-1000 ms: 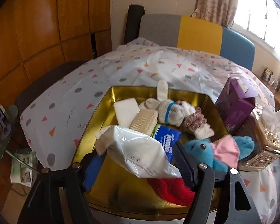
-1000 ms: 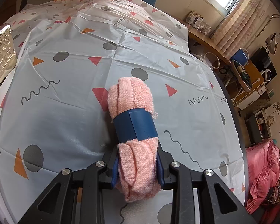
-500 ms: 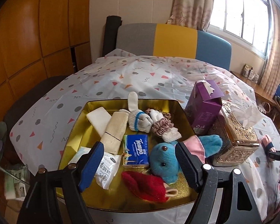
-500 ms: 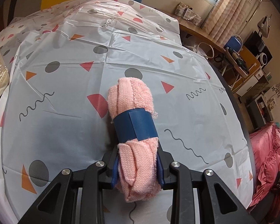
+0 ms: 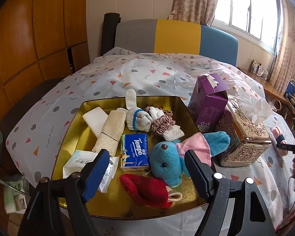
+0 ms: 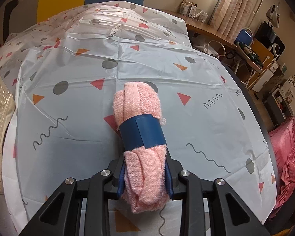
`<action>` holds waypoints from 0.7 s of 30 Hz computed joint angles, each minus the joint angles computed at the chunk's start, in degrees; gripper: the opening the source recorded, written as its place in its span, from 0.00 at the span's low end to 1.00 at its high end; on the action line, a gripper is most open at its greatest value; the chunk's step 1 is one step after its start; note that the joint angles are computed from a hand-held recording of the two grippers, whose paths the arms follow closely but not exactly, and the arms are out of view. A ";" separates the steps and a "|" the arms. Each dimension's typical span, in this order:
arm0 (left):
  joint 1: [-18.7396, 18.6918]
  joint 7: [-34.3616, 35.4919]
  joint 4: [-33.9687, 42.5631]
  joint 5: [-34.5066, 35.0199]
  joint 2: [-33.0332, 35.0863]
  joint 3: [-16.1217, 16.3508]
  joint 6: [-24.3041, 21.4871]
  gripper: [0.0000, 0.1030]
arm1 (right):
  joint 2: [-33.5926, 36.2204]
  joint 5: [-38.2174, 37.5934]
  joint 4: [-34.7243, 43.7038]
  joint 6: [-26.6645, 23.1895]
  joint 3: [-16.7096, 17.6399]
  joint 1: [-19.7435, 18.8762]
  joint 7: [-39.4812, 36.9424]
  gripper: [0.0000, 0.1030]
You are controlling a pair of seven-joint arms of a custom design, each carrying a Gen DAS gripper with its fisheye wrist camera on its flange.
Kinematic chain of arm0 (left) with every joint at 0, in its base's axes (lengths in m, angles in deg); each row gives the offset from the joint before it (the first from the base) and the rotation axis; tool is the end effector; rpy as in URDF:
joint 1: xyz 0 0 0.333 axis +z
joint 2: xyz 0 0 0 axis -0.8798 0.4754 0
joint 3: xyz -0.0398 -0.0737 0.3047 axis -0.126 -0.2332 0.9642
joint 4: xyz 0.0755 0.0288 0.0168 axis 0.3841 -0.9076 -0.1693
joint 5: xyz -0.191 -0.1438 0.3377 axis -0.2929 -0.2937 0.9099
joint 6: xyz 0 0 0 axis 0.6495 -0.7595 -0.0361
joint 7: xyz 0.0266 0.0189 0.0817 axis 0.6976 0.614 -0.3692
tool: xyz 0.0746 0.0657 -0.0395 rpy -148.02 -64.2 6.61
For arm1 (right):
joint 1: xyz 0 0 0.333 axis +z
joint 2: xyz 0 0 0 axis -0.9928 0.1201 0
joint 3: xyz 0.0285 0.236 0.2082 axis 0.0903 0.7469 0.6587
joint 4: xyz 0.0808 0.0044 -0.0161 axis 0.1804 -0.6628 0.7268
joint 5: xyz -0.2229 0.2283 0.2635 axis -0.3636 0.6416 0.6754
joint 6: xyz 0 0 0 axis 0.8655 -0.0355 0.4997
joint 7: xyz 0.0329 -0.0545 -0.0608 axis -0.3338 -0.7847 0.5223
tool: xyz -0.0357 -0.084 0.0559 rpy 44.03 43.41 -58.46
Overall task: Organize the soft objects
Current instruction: 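Carry the pink towel roll over the gold tray with the right gripper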
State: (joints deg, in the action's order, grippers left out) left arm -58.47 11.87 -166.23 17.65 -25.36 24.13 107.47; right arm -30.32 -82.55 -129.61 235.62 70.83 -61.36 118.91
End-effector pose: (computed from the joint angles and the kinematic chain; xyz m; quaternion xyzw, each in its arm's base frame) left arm 0.3830 -0.1016 0.4802 -0.7763 0.4807 -0.2258 0.3396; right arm 0.6577 0.2201 0.4094 -0.7203 0.6359 -0.2373 0.1427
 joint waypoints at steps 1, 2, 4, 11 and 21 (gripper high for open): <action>-0.07 0.06 -0.01 -0.02 0.00 0.03 -0.04 0.77 | 0.19 0.35 0.47 0.20 0.21 -0.01 -0.14 0.30; -0.17 0.17 0.03 -0.04 0.01 0.03 -0.13 0.77 | 0.45 0.65 1.10 0.28 0.38 0.07 -0.32 0.30; -0.36 0.41 0.05 -0.02 0.02 0.01 -0.30 0.77 | 1.04 1.38 2.46 0.41 0.72 0.25 -1.12 0.30; -0.65 0.68 0.23 0.11 0.26 -0.14 -0.68 0.77 | 3.14 3.56 7.58 0.14 1.20 1.66 -3.64 0.30; -0.83 1.11 0.17 0.09 0.12 0.21 -0.63 0.77 | 4.80 6.09 13.07 0.30 1.20 3.40 -6.46 0.30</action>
State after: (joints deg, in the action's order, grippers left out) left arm -59.30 12.98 -166.06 17.74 -25.24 24.34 106.84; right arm -25.52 -76.46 -116.54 235.92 72.03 -57.96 112.45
